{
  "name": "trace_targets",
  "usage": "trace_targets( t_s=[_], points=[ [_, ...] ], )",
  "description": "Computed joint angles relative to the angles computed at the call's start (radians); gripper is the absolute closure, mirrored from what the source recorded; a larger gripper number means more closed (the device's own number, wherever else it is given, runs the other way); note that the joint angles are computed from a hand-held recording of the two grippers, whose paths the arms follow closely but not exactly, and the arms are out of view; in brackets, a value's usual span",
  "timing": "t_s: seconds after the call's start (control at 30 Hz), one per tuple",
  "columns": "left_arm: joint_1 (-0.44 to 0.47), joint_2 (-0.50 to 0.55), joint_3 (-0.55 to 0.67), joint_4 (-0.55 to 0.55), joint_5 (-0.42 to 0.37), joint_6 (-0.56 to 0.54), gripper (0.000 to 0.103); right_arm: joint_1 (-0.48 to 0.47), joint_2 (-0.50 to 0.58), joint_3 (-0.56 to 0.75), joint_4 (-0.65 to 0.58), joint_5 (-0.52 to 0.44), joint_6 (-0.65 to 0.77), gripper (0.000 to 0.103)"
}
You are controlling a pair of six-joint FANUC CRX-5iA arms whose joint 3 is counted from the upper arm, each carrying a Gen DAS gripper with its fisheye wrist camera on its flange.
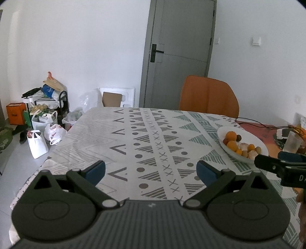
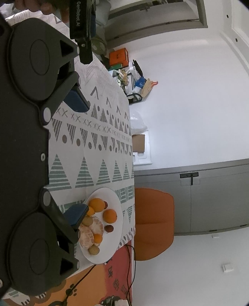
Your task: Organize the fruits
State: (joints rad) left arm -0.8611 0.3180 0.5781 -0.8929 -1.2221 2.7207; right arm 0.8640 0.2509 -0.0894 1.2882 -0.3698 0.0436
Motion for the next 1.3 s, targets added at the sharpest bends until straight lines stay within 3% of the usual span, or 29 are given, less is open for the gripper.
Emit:
trace_targets(
  t_s=[1.3],
  points=[
    [0.011, 0.007, 0.002, 0.020, -0.021, -0.007, 0.002, 0.004, 0.006, 0.006, -0.041, 0.011, 0.049, 0.000]
  ],
)
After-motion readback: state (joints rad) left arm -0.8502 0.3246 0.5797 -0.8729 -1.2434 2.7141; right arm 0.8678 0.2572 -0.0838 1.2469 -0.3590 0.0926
